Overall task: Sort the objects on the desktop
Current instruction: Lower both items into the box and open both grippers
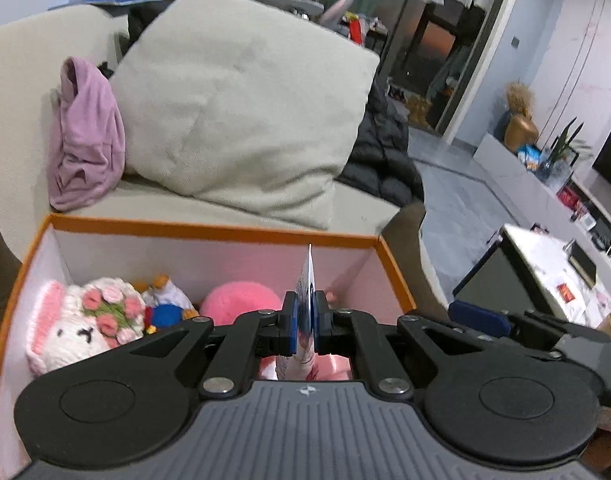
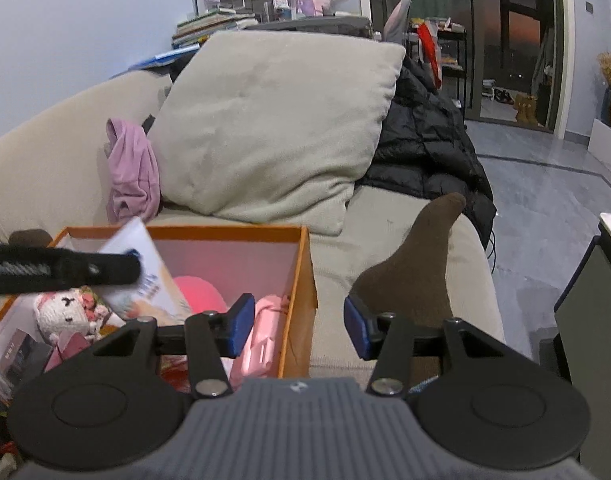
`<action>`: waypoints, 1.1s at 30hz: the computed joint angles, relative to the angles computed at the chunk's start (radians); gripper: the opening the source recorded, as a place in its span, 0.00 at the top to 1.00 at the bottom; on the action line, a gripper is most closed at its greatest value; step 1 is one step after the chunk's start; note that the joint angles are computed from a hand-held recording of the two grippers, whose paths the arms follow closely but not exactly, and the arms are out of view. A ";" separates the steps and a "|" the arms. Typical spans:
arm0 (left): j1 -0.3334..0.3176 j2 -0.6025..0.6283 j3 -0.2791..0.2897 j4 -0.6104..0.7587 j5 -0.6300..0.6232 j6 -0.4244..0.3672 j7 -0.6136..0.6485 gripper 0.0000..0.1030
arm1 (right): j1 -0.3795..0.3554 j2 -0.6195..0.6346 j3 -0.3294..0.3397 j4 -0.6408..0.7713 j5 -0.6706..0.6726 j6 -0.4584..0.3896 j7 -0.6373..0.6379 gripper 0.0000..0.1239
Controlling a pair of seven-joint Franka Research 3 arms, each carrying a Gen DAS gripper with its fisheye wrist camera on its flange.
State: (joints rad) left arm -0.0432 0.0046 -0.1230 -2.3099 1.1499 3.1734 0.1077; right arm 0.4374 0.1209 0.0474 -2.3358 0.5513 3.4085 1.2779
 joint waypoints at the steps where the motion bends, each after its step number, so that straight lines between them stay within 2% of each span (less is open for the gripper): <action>1: -0.003 0.008 -0.003 0.004 0.004 -0.014 0.004 0.93 | -0.017 -0.001 0.013 -0.001 -0.019 -0.006 0.015 0.58; 6: -0.030 0.026 -0.004 0.018 0.055 -0.081 -0.009 0.93 | -0.098 -0.008 0.073 -0.020 -0.138 -0.013 0.112 0.58; 11: -0.048 0.032 -0.014 0.005 -0.035 -0.133 0.107 0.93 | -0.136 -0.011 0.098 -0.022 -0.215 -0.044 0.179 0.58; 12: -0.051 0.033 -0.012 0.005 -0.028 -0.135 0.107 0.93 | -0.138 -0.010 0.098 -0.023 -0.222 -0.045 0.189 0.58; 14: -0.055 0.027 -0.009 0.001 -0.016 -0.138 0.096 0.93 | -0.186 -0.011 0.137 -0.028 -0.273 -0.040 0.237 0.58; 19: -0.049 -0.008 -0.013 -0.025 -0.035 -0.121 0.107 0.89 | -0.155 -0.020 0.106 -0.035 -0.289 -0.040 0.258 0.58; 21: -0.040 -0.040 -0.020 -0.043 -0.004 -0.122 0.081 0.83 | -0.086 -0.022 0.055 -0.037 -0.230 -0.028 0.217 0.58; 25: -0.004 -0.132 -0.046 -0.097 0.035 -0.125 0.042 0.80 | 0.027 -0.025 -0.013 -0.030 -0.070 -0.005 0.097 0.58; 29: 0.045 -0.237 -0.082 -0.157 0.047 -0.125 0.011 0.72 | 0.011 -0.042 0.026 -0.044 -0.053 0.017 0.095 0.58; 31: 0.066 -0.288 -0.097 -0.190 0.035 -0.120 0.020 0.67 | -0.011 -0.055 0.057 -0.063 -0.093 0.041 0.135 0.58; 32: 0.075 -0.314 -0.104 -0.208 0.024 -0.118 0.031 0.61 | -0.012 -0.060 0.064 -0.070 -0.097 0.052 0.140 0.57; 33: 0.083 -0.339 -0.109 -0.227 0.012 -0.116 0.042 0.49 | -0.016 -0.067 0.072 -0.079 -0.111 0.063 0.155 0.56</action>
